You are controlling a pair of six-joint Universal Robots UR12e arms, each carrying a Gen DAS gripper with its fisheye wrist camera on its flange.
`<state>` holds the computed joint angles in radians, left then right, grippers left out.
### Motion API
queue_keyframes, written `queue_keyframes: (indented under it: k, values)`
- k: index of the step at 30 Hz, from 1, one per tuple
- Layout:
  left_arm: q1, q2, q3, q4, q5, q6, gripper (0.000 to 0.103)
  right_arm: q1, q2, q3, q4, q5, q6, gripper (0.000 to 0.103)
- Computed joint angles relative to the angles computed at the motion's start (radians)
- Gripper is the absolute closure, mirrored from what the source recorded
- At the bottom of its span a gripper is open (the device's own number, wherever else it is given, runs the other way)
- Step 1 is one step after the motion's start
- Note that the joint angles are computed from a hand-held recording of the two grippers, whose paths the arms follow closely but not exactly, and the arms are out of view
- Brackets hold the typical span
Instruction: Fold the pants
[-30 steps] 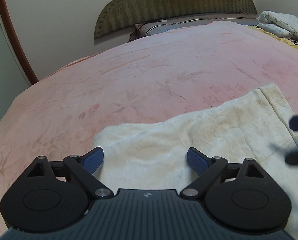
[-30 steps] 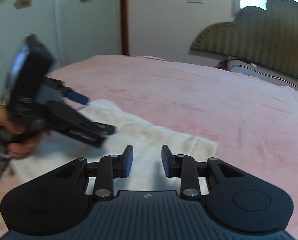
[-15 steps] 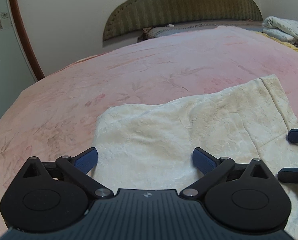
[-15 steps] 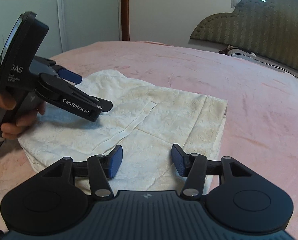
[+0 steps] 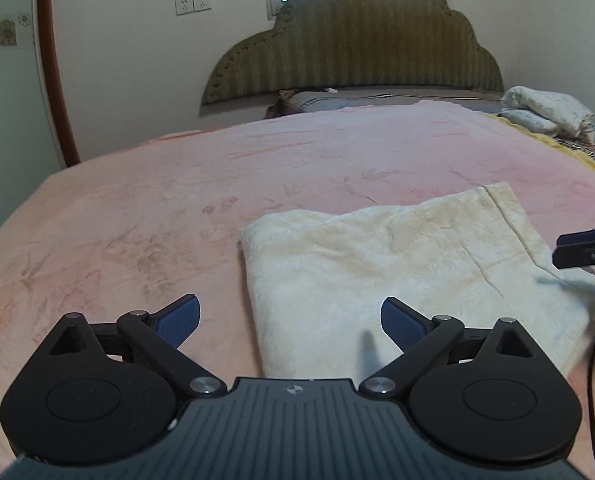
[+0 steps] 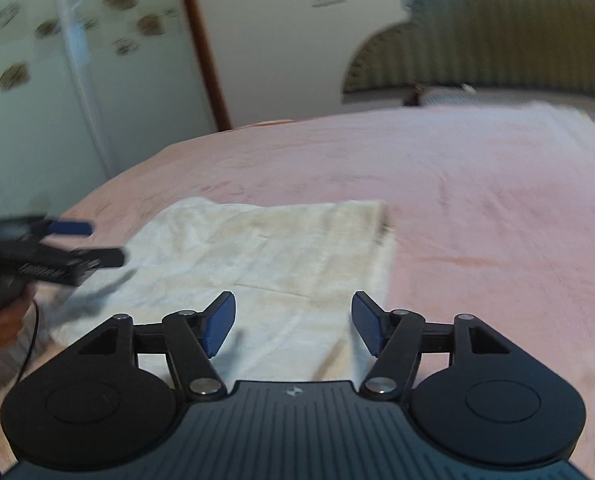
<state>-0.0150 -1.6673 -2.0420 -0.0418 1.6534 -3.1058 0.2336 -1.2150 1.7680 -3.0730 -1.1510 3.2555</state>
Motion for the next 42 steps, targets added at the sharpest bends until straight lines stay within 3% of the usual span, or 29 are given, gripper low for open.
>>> queue_keyframes:
  k: [4, 8, 10, 13, 16, 19, 22, 24, 26, 27, 28, 30, 32, 35, 37, 42]
  values:
    - [0.078, 0.023, -0.019, -0.058, -0.191, -0.05, 0.004, -0.047, 0.014, 0.003, 0.039, 0.118, 0.127, 0.039]
    - [0.174, 0.017, -0.02, -0.144, -0.488, -0.146, 0.005, -0.068, 0.035, -0.011, 0.083, 0.243, 0.14, 0.036]
    - [0.206, -0.005, -0.006, -0.202, -0.617, -0.169, 0.005, -0.074, 0.046, -0.024, 0.106, 0.291, 0.128, 0.029]
    - [0.209, -0.033, 0.003, -0.167, -0.665, -0.169, 0.003, -0.1, 0.079, -0.052, 0.128, 0.437, 0.13, 0.017]
    - [0.205, -0.06, 0.022, -0.157, -0.704, -0.188, 0.004, -0.115, 0.113, -0.086, 0.152, 0.531, 0.138, 0.017]
    - [0.189, -0.083, 0.04, -0.131, -0.693, -0.247, 0.005, -0.114, 0.147, -0.124, 0.156, 0.583, 0.155, 0.017]
    - [0.175, -0.092, 0.051, -0.119, -0.662, -0.29, 0.012, -0.105, 0.179, -0.157, 0.114, 0.592, 0.198, 0.017]
    - [0.163, -0.088, 0.055, -0.127, -0.612, -0.289, 0.03, -0.095, 0.194, -0.172, 0.091, 0.582, 0.203, 0.019]
    - [0.155, -0.08, 0.055, -0.142, -0.559, -0.281, 0.048, -0.081, 0.188, -0.178, 0.126, 0.541, 0.147, 0.033]
    - [0.155, -0.076, 0.053, -0.144, -0.544, -0.28, 0.059, -0.075, 0.18, -0.177, 0.15, 0.507, 0.124, 0.048]
    - [0.159, -0.075, 0.05, -0.139, -0.546, -0.289, 0.062, -0.073, 0.175, -0.172, 0.152, 0.482, 0.123, 0.057]
    - [0.164, -0.071, 0.042, -0.117, -0.547, -0.32, 0.077, -0.075, 0.171, -0.161, 0.13, 0.469, 0.151, 0.064]
    - [0.163, -0.066, 0.033, -0.083, -0.533, -0.326, 0.084, -0.07, 0.162, -0.149, 0.112, 0.447, 0.152, 0.068]
    - [0.154, -0.054, 0.024, -0.024, -0.502, -0.3, 0.091, -0.061, 0.141, -0.139, 0.09, 0.412, 0.116, 0.074]
    - [0.145, -0.045, 0.022, 0.009, -0.474, -0.269, 0.092, -0.063, 0.136, -0.139, 0.041, 0.432, 0.106, 0.077]
    - [0.128, -0.039, 0.031, 0.14, -0.336, -0.203, 0.092, -0.052, 0.146, -0.203, 0.015, 0.454, 0.06, 0.077]
